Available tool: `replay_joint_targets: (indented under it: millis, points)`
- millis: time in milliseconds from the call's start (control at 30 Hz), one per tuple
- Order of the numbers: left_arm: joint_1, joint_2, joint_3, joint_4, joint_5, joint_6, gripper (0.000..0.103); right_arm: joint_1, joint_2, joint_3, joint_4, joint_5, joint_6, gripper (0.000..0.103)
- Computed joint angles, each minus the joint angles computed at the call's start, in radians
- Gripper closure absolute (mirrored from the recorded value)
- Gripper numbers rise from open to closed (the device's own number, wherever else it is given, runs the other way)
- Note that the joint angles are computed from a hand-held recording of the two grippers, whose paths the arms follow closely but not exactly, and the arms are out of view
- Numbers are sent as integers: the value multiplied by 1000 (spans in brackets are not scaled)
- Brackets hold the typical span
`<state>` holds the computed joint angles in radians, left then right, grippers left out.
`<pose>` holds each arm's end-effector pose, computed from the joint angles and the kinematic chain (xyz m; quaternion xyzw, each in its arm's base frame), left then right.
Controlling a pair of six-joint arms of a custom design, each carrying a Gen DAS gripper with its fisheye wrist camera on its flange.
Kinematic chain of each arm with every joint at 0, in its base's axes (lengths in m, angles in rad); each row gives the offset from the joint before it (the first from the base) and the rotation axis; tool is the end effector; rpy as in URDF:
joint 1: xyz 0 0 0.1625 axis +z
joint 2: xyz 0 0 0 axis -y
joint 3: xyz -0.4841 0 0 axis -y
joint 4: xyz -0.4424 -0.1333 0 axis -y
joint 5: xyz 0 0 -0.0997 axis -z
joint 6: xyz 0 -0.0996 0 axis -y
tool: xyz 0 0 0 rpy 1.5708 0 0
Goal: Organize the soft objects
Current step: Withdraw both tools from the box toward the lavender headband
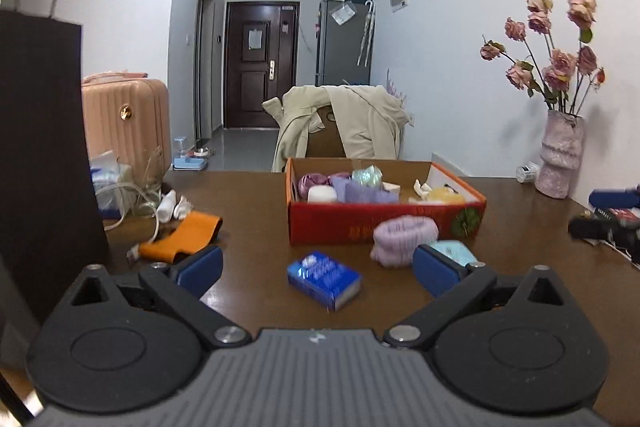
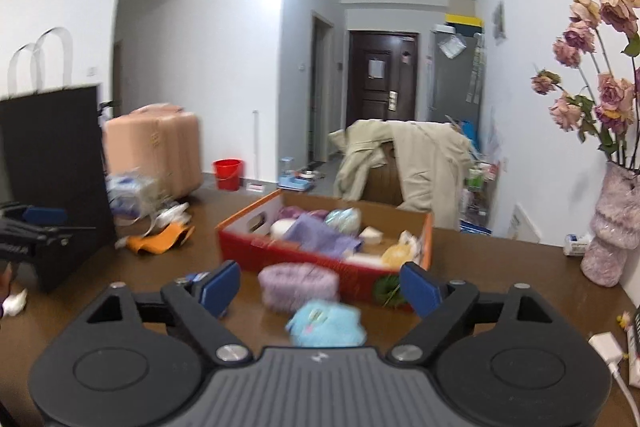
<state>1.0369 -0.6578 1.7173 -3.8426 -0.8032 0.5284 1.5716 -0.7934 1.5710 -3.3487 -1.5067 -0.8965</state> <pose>-0.1828 -0.7070 0.1409 0.2021 0.7651 -0.5291 0.3063 0.1403 -0.7922 0.2274 0.3943 -0.7836 0.4442 0.1822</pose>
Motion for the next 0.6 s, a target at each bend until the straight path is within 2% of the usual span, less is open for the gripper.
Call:
replay_joint_targets:
  millis: [100,200,267,400,600]
  points:
    - [7,6,47,4,30,-81,0,-36,-38,105,13,47,-35,13]
    - [25,0,68,76,20,-177,0,-56,-57,169,27,40,-64,13]
    - [31,7,53,101,29,-172,0,-63,-65,192,49,30,-80,13]
    - [38,22,24,111,28,-167,0,-57,-59,197,43,-8,-107,13]
    - [55,44,-44,181,-14,-186,0,-51,-22,125,65,-44,-34,13]
